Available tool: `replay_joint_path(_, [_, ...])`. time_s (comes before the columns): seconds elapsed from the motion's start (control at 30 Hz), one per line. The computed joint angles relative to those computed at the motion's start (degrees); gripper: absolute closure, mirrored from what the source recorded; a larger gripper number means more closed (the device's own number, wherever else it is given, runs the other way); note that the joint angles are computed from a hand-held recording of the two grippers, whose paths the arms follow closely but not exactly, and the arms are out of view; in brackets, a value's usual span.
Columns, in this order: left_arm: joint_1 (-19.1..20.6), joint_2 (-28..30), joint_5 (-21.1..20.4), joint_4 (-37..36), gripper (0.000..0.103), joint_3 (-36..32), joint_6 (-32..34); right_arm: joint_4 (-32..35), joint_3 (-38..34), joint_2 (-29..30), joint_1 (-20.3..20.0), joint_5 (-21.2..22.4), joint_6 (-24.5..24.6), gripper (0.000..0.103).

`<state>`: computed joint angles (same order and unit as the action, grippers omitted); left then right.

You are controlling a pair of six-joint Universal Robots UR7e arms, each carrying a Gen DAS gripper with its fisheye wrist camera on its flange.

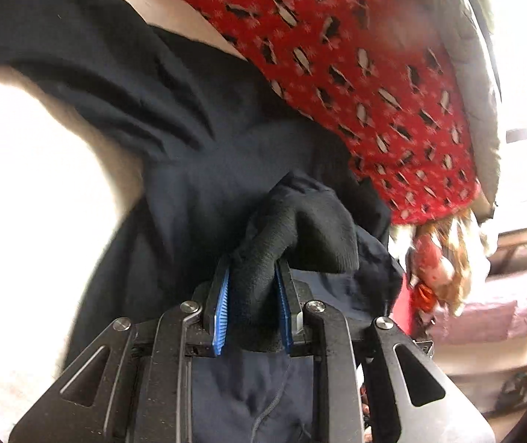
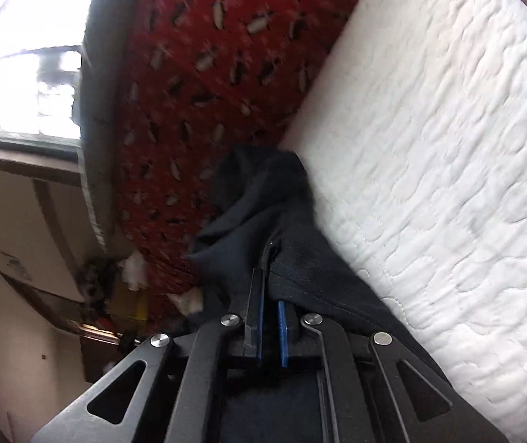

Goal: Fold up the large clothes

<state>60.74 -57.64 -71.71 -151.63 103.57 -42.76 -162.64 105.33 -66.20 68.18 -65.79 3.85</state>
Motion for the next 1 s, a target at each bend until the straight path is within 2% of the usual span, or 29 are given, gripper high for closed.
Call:
replay_joint_path(0.07, [-0.37, 0.5, 0.09, 1.66, 0.083, -0.26, 1.15, -0.95, 2.04, -3.03, -1.17, 1.95, -1.61, 0.099])
replay_joint_path(0.13, [-0.56, 1.7, 1.93, 5.03, 0.083, -1.06, 1.42, 1.47, 2.76, -5.36, -1.68, 0.83, -3.54, 0.099])
replay_joint_path(0.17, [-0.36, 2.27, 2.34, 6.35, 0.083, -1.43, 1.13, 5.14, 2.12, -5.83, -1.37, -1.92, -4.65, 0.099])
replay_joint_path(0.23, [0.26, 2.82, 1.53, 7.65, 0.083, -1.45, 1.05, 16.45, -1.72, -4.73, 0.22, -11.82, -6.03, 0.098])
replay_joint_path(0.27, [0.29, 2.71, 1.52, 7.55, 0.083, -1.11, 1.37, 19.97, -2.9, -4.36, 0.58, -14.38, -5.84, 0.095])
replay_joint_path(0.3, [0.21, 2.49, 1.57, 7.33, 0.083, -0.74, 2.18, 21.79, -3.43, -4.36, 0.62, -14.53, -5.8, 0.093])
replay_joint_path(0.37, [-0.05, 1.91, 1.61, 7.21, 0.082, -0.28, 3.61, 19.39, -3.4, -5.26, 1.45, -13.71, -7.57, 0.092])
replay_joint_path(0.43, [-0.2, 1.86, 1.62, 7.57, 0.082, -0.55, 4.69, 14.86, -3.25, -5.72, 1.94, -11.33, -8.66, 0.085])
replay_joint_path(0.47, [-0.29, 1.94, 1.66, 8.08, 0.081, -0.88, 5.18, 12.57, -3.53, -5.31, 2.14, -10.66, -7.87, 0.074])
replay_joint_path(0.5, [-0.39, 2.04, 1.85, 8.12, 0.081, -0.76, 5.26, 11.23, -4.3, -4.48, 2.26, -10.53, -6.92, 0.069])
replay_joint_path(0.57, [-0.46, 1.83, 1.57, 7.77, 0.081, -0.47, 5.22, 9.8, -7.57, -1.76, 2.93, -13.28, -3.69, 0.069])
replay_joint_path(0.63, [-0.33, 1.68, 1.13, 7.69, 0.081, -0.14, 5.47, 5.95, -9.27, 0.19, 2.26, -12.49, 1.25, 0.069])
replay_joint_path(0.67, [-0.19, 1.7, 1.0, 7.97, 0.081, -0.23, 5.51, 6.47, -10.89, 1.32, 2.07, -12.06, 2.29, 0.068])
replay_joint_path(0.7, [-0.03, 1.81, 0.75, 8.02, 0.081, -0.37, 5.51, 9.4, -13.48, 3.22, 2.66, -13.05, 1.55, 0.067])
replay_joint_path(0.77, [0.08, 1.89, 0.54, 7.73, 0.081, -0.42, 5.49, 17.51, -20.16, 7.84, 4.85, -18.36, -1.38, 0.067])
replay_joint_path(0.83, [0.08, 1.62, 0.24, 7.03, 0.081, 0.05, 5.76, 19.27, -23.9, 11.48, 6.25, -21.98, -3.05, 0.066])
replay_joint_path(0.87, [0.01, 1.58, 0.2, 7.11, 0.081, 0.06, 5.93, 21.04, -25.84, 13.07, 6.33, -21.92, -2.95, 0.06])
replay_joint_path(0.93, [-0.14, 1.45, 0.1, 7.34, 0.081, -0.07, 6.6, 27.74, -30.02, 16.51, 5.42, -16.09, -0.59, 0.057])
replay_joint_path(0.97, [-0.24, 1.38, 0.04, 7.39, 0.081, -0.24, 6.91, 28.48, -30.89, 17.48, 5.24, -14.28, 0.51, 0.061])
replay_joint_path(1.0, [-0.27, 1.3, -0.2, 6.97, 0.081, -0.31, 7.29, 27.47, -30.81, 17.53, 5.59, -14.86, -0.02, 0.094])
